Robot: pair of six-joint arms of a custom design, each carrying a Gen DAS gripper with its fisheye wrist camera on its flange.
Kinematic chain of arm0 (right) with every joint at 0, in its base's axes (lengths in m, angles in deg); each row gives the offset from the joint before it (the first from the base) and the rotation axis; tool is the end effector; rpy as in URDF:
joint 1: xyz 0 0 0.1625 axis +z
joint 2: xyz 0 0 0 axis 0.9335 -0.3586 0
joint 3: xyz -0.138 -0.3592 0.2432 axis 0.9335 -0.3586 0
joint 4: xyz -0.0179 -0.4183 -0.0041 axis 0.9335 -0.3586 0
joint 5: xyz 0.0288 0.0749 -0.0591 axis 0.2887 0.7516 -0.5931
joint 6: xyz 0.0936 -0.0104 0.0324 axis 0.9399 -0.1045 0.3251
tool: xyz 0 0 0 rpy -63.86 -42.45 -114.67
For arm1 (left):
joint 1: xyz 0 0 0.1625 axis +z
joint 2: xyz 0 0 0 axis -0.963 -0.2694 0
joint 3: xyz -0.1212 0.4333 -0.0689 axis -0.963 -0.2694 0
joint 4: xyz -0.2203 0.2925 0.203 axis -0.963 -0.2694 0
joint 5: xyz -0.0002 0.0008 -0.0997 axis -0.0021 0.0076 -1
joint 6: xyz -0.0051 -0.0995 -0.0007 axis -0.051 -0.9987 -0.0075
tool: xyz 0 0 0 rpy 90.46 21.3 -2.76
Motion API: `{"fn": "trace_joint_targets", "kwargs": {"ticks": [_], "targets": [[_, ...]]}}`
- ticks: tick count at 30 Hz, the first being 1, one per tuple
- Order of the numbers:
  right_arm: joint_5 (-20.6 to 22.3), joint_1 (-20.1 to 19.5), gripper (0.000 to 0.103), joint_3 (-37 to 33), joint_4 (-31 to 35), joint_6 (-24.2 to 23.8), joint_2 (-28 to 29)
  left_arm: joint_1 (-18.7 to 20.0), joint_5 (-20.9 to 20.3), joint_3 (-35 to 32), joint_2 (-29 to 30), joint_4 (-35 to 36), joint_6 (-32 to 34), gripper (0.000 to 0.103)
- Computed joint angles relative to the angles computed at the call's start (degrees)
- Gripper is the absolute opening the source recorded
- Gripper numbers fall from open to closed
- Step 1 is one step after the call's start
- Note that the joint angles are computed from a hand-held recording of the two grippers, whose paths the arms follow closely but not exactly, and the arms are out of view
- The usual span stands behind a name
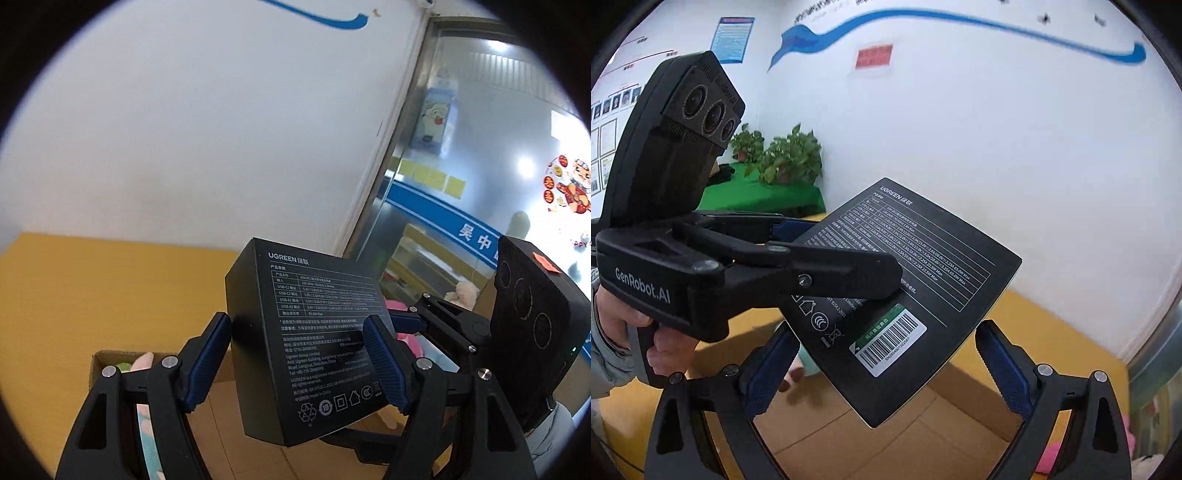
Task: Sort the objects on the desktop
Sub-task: 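Lift the black UGREEN box with both grippers and carry it over the cardboard box, then lower the black box into the cardboard box and open both grippers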
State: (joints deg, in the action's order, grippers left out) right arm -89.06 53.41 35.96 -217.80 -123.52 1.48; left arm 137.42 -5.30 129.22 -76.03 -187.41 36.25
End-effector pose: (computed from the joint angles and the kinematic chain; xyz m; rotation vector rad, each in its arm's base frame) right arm 0.5290 -0.6572 0.1372 1.3922 -2.1886 0.8216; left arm -0.1696 -0.6781 0.4322 0.8700 2.6322 -1.1650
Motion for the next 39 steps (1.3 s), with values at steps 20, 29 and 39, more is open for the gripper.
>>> {"fn": "trace_joint_targets", "kwargs": {"ticks": [20, 29, 39], "targets": [[-0.2, -12.6, 0.094, -18.5, 28.3, 14.4, 15.7, 8.0, 11.8, -17.8, 17.2, 30.8, -19.3, 0.073], [-6.1, -9.4, 0.095, -11.8, 24.0, 19.6, 11.9, 3.0, 17.8, -5.7, 6.6, 15.7, -8.9, 0.072], [-15.5, 0.8, 0.103, 18.4, -9.3, 26.3, -3.6, -10.3, 24.3, 22.7, -15.8, -15.1, 5.5, 0.080]]}}
